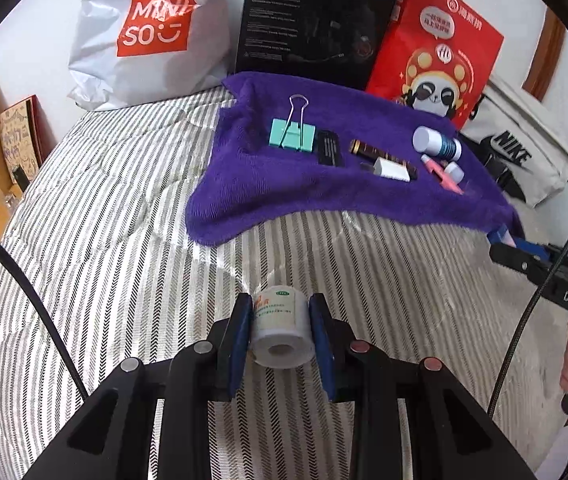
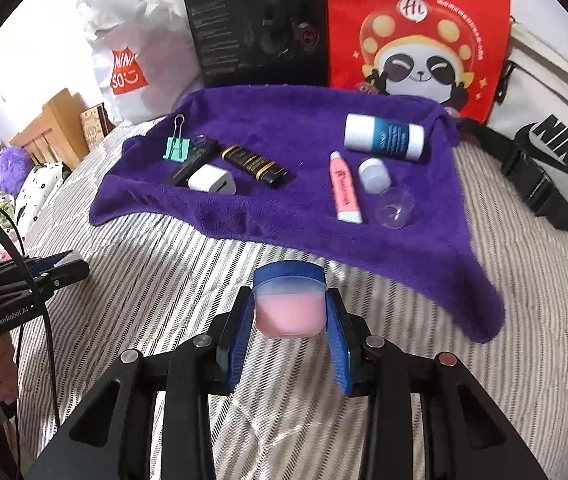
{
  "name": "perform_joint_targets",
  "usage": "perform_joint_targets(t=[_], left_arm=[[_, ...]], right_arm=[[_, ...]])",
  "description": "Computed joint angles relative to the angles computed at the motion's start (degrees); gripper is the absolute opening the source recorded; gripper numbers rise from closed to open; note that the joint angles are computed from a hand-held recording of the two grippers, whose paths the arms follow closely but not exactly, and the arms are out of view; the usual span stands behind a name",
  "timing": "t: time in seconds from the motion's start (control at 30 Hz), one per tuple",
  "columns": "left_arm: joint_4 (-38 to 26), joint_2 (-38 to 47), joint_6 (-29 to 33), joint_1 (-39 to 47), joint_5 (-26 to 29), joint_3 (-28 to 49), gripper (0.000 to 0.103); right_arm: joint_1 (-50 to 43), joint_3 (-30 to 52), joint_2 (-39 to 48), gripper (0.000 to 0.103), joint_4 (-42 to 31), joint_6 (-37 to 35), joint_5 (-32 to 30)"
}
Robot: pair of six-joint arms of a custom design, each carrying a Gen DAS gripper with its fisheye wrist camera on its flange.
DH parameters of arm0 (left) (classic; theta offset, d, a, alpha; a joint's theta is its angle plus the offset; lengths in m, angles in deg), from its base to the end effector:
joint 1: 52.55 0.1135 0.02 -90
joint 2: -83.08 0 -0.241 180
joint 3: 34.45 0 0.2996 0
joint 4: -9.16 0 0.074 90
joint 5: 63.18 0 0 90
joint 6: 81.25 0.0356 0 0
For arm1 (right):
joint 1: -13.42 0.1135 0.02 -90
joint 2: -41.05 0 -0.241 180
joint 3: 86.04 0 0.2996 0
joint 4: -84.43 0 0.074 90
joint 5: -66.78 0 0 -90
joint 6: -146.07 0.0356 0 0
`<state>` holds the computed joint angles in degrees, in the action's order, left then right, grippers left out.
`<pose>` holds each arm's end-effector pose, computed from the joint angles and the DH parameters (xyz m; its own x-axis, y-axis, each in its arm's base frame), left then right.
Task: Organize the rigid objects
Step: 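Carry the tape roll with left tool and pink jar with right tool toward the towel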
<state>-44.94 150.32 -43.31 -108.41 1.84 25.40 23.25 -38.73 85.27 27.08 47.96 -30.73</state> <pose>0.1666 -0.2188 0.2038 -0.8057 -0.0856 -0.5861 0.0028 0.9889 -0.1483 0.2064 0.0405 0.2090 -0.7573 -0.2732 -0.5932 -0.3549 0.9346 0.0226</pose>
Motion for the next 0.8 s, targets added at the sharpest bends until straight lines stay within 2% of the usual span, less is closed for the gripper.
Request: perform_joint_targets(t=[0.17,0.37,0.8], left_arm=[[-1.71,1.92,0.55,-0.48,-1.06,2.30,0.028],[-1.40,2.50,1.95,1.13,0.23,3.81,0.028],[-4.40,5.23,1.85,0.52,1.12,3.37,0.030]], right_arm=[[-3.24,0.94,-0.89,0.036,-1.61,-1.24,-2.82],[-5.45,2.79,0.47,0.036,-1.76,-2.17,-5.05],[-5.30,3.02,1.88,0.036,-1.41,-2.40,-5.75]])
